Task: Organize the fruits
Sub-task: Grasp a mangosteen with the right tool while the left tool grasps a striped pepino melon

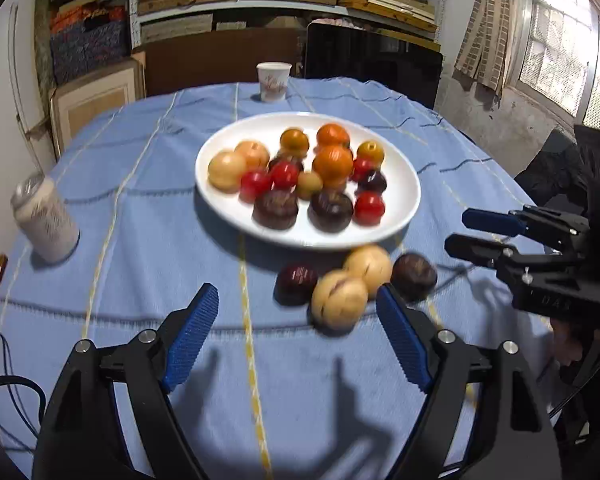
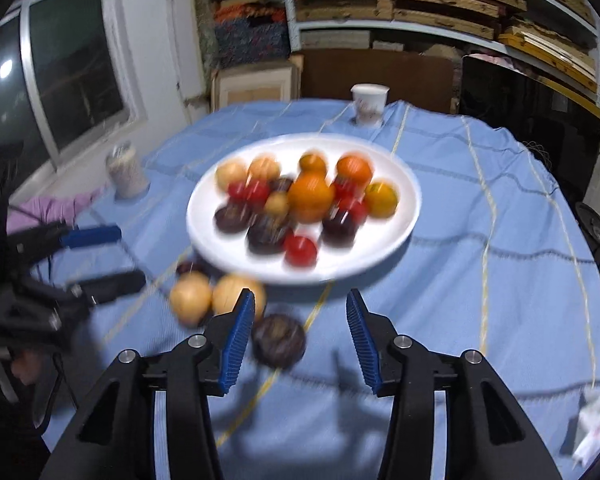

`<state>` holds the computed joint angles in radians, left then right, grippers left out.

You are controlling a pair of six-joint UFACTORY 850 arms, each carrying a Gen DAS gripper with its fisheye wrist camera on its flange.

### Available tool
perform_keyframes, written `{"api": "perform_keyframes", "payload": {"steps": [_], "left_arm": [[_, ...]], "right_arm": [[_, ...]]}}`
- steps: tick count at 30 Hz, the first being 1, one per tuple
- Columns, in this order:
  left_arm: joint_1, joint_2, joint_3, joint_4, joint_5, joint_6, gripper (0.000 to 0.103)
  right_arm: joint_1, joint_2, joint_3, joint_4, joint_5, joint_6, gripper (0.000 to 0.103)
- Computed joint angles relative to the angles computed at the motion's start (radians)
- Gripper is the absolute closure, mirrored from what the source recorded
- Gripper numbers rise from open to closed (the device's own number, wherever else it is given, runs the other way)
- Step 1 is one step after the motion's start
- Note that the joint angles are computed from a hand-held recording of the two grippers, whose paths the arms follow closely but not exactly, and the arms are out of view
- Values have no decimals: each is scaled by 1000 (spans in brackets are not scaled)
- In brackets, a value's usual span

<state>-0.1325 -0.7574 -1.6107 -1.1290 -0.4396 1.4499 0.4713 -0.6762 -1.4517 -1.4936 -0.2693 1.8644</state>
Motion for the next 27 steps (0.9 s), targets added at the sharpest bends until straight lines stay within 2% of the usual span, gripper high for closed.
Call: {"api": "perform_keyframes", "payload": {"steps": [4,9,15,16,20,27], "left_arm": [[13,-3,38,30,17,-28,24],[13,-2,57,25,21,-13,24],[3,10,76,5,36,26,24],[0,9,75,14,38,17,24],[-14,7,69,22,59,1,24],[-38,-40,-9,91,40,-161,24]], "right_arm": [[39,-42,-29,118,-59,-148,55],[61,-109,-113,248,-171,-305,55],[46,-179,-213,410,-208,-436,55],[44,-183,-216,419,-206,-440,63],[49,-158,-178,384,-178,-387,63],[62,-53,-21,85,-88,-7,62]]}}
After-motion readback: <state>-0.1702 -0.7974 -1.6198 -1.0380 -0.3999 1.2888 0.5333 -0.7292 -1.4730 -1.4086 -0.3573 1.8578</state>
